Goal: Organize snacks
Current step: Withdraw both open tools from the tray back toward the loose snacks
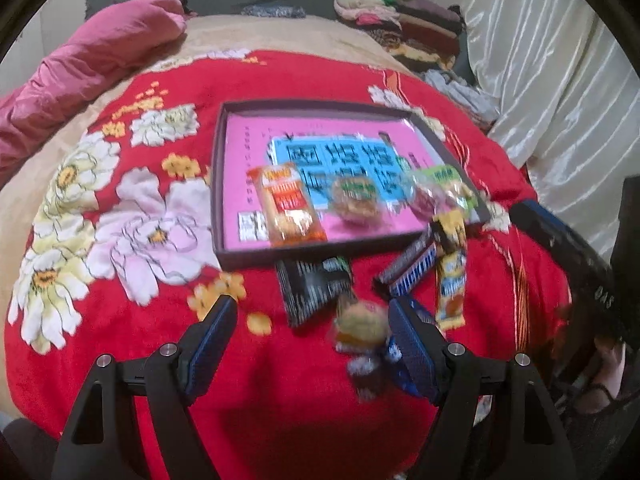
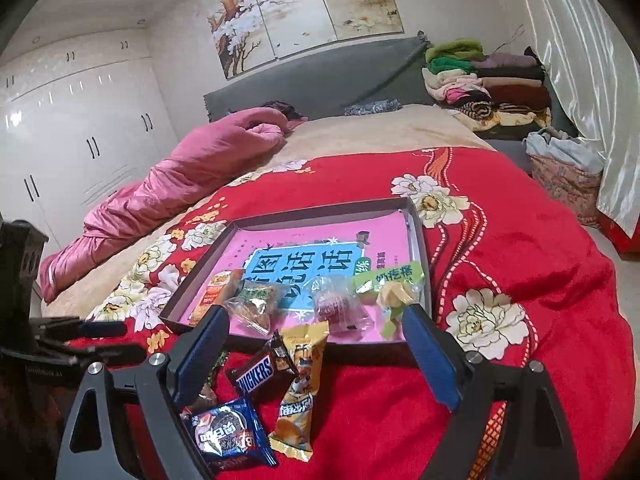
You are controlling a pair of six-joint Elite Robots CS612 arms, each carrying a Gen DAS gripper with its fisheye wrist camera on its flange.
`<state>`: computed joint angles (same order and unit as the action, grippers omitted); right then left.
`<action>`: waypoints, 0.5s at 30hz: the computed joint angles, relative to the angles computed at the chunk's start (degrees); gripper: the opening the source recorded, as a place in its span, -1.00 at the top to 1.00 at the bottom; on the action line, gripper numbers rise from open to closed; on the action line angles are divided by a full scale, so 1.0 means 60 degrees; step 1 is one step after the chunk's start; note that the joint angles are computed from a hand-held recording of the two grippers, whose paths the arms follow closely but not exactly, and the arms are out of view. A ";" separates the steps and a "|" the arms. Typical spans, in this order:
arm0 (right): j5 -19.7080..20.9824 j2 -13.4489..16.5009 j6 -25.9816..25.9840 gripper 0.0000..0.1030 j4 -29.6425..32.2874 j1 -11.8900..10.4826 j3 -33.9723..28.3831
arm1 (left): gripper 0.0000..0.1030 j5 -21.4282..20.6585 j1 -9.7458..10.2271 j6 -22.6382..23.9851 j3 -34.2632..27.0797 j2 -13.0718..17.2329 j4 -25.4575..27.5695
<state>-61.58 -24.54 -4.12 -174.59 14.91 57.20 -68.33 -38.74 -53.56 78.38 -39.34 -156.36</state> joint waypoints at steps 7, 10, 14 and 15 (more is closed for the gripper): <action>-0.0020 -0.0116 -0.0129 -0.71 0.0276 0.0014 0.0191 | -0.54 -0.0458 -0.0077 0.0099 0.0002 0.0060 0.0249; 0.0008 -0.0161 -0.0194 -0.71 0.0387 0.0021 0.0259 | -0.54 -0.0460 -0.0118 0.0040 0.0027 0.0058 0.0260; 0.0142 -0.0217 -0.0279 -0.71 0.0634 0.0022 0.0336 | -0.54 -0.0479 -0.0151 0.0060 -0.0007 0.0080 0.0352; 0.0121 -0.0228 -0.0312 -0.71 0.0644 0.0033 0.0358 | -0.54 -0.0514 -0.0157 0.0071 -0.0018 0.0092 0.0365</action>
